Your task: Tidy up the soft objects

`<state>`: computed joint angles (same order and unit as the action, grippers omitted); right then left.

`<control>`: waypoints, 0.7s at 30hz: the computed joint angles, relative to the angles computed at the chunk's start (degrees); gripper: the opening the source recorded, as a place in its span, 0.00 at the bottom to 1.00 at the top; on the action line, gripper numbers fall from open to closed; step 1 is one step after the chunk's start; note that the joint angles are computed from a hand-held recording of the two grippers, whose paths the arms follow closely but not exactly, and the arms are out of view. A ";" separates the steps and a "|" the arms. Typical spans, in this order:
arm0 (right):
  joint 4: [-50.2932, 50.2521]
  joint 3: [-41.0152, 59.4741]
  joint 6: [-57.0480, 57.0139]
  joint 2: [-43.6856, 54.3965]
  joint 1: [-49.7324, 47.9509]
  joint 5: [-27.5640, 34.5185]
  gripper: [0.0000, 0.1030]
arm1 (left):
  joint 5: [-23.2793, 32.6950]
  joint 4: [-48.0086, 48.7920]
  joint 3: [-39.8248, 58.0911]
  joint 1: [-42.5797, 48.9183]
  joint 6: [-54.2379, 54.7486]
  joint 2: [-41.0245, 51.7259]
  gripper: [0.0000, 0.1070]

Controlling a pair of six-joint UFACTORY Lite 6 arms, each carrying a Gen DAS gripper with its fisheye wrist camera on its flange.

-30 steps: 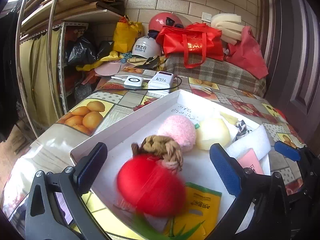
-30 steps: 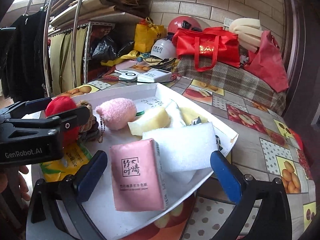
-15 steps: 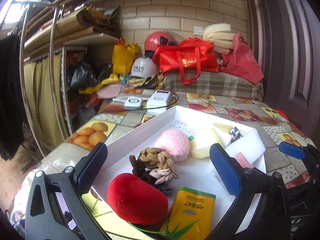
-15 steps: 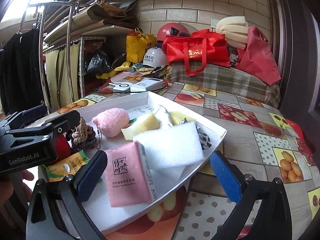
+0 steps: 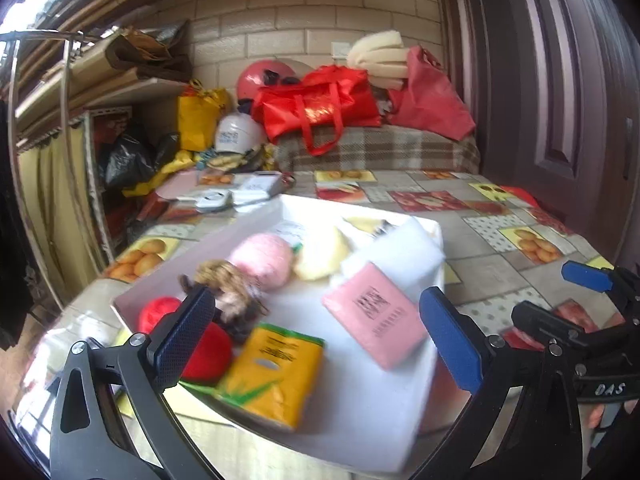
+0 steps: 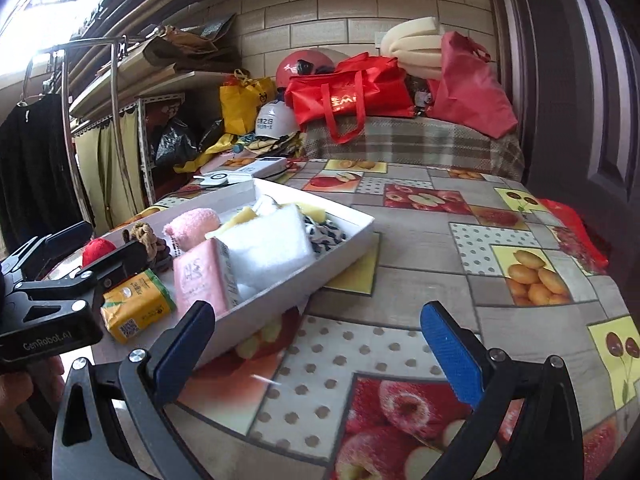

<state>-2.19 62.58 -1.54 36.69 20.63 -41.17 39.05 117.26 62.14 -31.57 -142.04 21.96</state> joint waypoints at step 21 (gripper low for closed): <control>-2.82 -36.45 9.85 -26.76 -13.87 -29.41 1.00 | 18.15 -28.03 2.50 -16.08 16.48 -5.24 0.96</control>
